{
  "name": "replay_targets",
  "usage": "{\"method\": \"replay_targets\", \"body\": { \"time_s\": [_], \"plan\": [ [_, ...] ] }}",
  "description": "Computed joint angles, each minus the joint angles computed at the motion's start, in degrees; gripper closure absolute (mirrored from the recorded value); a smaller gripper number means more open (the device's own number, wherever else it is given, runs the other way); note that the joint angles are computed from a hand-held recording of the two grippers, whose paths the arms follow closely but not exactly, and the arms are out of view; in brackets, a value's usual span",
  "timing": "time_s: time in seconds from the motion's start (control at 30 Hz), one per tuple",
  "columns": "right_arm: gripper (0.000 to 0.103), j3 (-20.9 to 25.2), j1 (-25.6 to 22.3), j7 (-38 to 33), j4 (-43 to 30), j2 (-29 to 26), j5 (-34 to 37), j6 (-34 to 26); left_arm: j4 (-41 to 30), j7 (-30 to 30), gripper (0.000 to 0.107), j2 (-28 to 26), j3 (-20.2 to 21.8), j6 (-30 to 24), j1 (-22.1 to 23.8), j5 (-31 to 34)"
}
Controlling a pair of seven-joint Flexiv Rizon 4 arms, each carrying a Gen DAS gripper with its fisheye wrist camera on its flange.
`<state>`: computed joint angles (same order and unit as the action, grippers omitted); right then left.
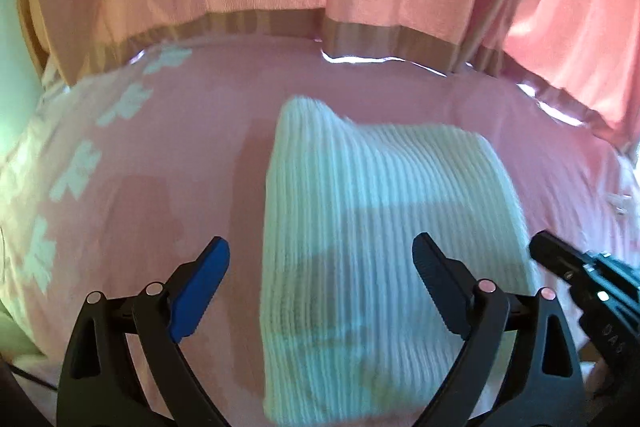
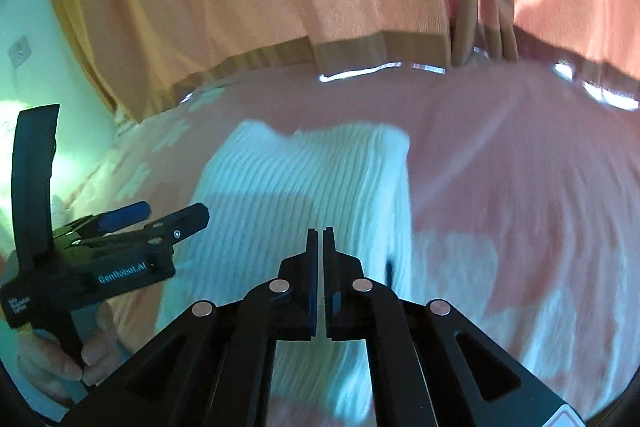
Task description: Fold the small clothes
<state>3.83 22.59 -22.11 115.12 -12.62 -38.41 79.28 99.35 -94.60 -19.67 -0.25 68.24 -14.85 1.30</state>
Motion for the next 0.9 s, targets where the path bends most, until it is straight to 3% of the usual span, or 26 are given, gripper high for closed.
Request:
{"method": "replay_targets", "body": {
  "time_s": [0.07,0.1,0.13,0.2,0.3,0.33,0.4,0.5,0.6,0.67,0.7,0.73,0.8,0.83,0.9],
  "plan": [
    [0.102,4.0,-2.0,-9.2,-7.1,-5.2,8.4,-6.2,-5.7,-2.4,0.016,-4.2,2.0,-4.3,-1.6,3.2],
    [0.103,4.1,-1.4,-13.5,-10.5,-7.9,12.1,-11.6,-7.9,-2.6,0.015,-6.2,2.2,-6.4,-1.5,3.4],
    [0.103,5.4,-2.3,-15.3,-11.9,-9.2,14.1,-13.2,-8.8,-1.8,0.014,-7.8,1.3,-7.1,-0.7,2.3],
    [0.103,4.3,-1.4,-14.7,-11.4,-8.5,15.2,-10.5,-7.3,-1.0,0.013,-8.2,-0.3,-5.0,0.9,-0.8],
    [0.102,-2.1,2.5,-7.3,-6.1,-4.6,6.5,-3.6,-5.3,1.1,0.013,-7.2,-1.3,-3.3,2.1,-3.2],
    [0.1,-1.4,2.0,-7.5,-5.8,-4.5,7.0,-3.6,-4.6,1.8,0.013,-6.9,-1.4,-2.8,2.2,-3.6],
    [0.103,2.8,-0.1,-13.0,-7.8,-6.6,13.7,-9.1,-3.5,2.7,0.012,-6.6,-1.2,-1.6,2.1,-3.7],
    [0.102,0.8,1.5,-10.6,-6.5,-5.1,10.3,-8.7,-2.8,2.2,0.013,-5.8,-0.3,-1.2,1.1,-3.3],
    [0.093,-0.4,2.2,-5.1,-3.2,-1.5,6.1,-5.0,0.8,5.4,0.014,-2.6,-2.6,-0.2,2.9,-6.3],
    [0.076,-0.9,3.0,0.8,0.0,1.6,2.5,-5.2,5.0,8.3,0.014,0.6,-4.0,0.9,4.2,-9.2],
    [0.058,-1.0,3.3,4.5,0.9,2.6,-0.1,-6.8,6.9,9.7,0.014,1.9,-4.3,0.6,4.6,-10.2],
    [0.056,-1.0,3.3,7.6,1.6,3.2,-2.4,-7.9,7.9,10.4,0.014,2.6,-4.3,0.4,4.6,-10.8],
    [0.06,1.2,2.7,9.7,3.4,4.7,-2.7,-10.6,10.3,10.9,0.014,4.1,-3.5,-0.6,4.4,-10.8],
    [0.068,3.1,2.0,7.1,3.5,4.4,0.6,-11.5,11.2,11.0,0.014,4.4,-3.1,-0.9,4.2,-10.3],
    [0.075,5.4,1.5,3.0,2.6,3.0,5.2,-15.7,11.3,8.6,0.013,4.0,-0.8,-1.6,2.6,-5.4]
  ]
}}
